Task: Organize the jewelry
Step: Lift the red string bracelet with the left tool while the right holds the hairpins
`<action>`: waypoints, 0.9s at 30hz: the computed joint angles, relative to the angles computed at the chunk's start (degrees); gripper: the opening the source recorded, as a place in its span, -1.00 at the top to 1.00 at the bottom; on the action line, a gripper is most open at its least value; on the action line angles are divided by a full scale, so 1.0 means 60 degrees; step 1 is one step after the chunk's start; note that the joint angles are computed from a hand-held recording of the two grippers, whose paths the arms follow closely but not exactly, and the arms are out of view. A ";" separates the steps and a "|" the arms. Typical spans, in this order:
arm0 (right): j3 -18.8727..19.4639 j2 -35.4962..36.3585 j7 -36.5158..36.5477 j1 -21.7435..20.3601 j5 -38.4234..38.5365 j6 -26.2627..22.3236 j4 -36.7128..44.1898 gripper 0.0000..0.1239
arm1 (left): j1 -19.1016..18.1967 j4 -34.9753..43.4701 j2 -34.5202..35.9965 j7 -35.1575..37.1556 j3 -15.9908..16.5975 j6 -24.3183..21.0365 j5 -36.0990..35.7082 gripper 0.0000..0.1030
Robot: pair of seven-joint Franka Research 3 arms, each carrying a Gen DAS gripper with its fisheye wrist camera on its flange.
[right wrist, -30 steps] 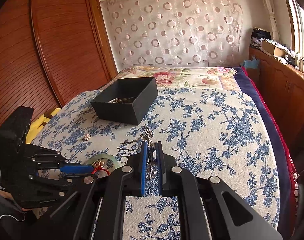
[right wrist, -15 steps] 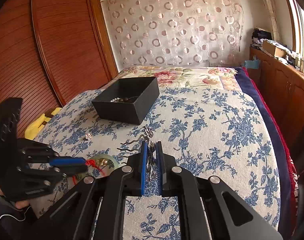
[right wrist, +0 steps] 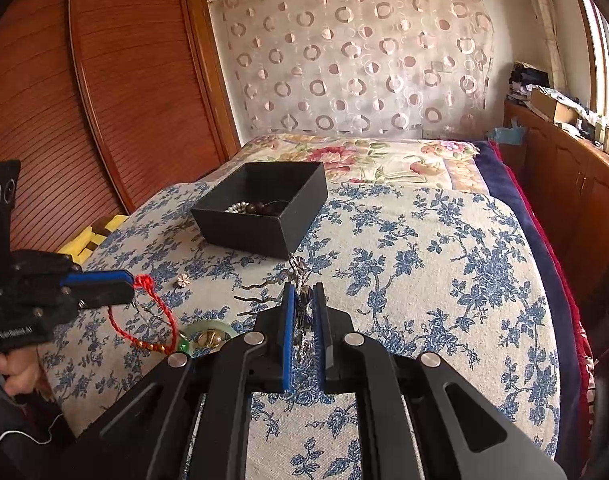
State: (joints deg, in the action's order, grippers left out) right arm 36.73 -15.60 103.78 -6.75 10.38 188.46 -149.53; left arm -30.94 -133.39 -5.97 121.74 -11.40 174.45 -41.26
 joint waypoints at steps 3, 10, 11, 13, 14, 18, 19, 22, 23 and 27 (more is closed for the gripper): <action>0.0068 0.0016 0.0016 -0.0059 -0.0026 -0.0016 0.0037 0.84 | -0.0011 -0.0034 -0.0104 0.0087 0.0076 0.0022 -0.0121 0.87; 0.0090 0.0060 0.0054 -0.0054 -0.0104 -0.0030 0.0072 0.84 | 0.0099 -0.0091 -0.0103 -0.0070 0.0242 0.0036 -0.0006 0.87; 0.0035 0.0065 0.0046 0.0001 -0.0113 -0.0040 0.0075 0.84 | 0.0238 -0.0114 -0.0050 -0.0318 0.0216 -0.0033 0.0254 0.87; 0.0028 0.0080 0.0049 0.0010 -0.0137 -0.0052 0.0084 0.84 | 0.0501 -0.0163 0.0098 -0.0798 0.0150 -0.0061 0.0734 0.87; 0.0016 0.0079 0.0056 0.0021 -0.0146 -0.0062 0.0086 0.84 | 0.0745 -0.0220 0.0191 -0.1306 0.0076 -0.0101 0.1258 0.87; -0.0033 0.0135 0.0086 0.0047 -0.0197 -0.0064 0.0099 0.84 | 0.1318 -0.0389 0.0339 -0.2618 -0.0081 -0.0229 0.2634 0.86; -0.0029 0.0156 0.0089 0.0044 -0.0205 -0.0069 0.0110 0.84 | 0.1511 -0.0463 0.0365 -0.3161 -0.0148 -0.0222 0.3225 0.87; 0.0032 0.0200 0.0104 -0.0009 -0.0248 -0.0082 0.0147 0.84 | 0.1763 -0.0589 0.0429 -0.3892 -0.0165 -0.0238 0.4054 0.87; 0.0079 0.0200 0.0123 -0.0044 -0.0260 -0.0082 0.0150 0.84 | 0.1789 -0.0615 0.0430 -0.3947 -0.0136 -0.0265 0.4104 0.87; 0.0138 0.0196 0.0193 -0.0093 -0.0330 -0.0108 0.0170 0.84 | 0.1933 -0.0677 0.0448 -0.4376 -0.0128 -0.0256 0.4646 0.83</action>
State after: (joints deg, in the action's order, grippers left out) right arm 37.55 -14.42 104.93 -7.31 8.40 187.81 -148.51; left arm -19.34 -137.45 -3.28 95.48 -12.17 172.91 -13.38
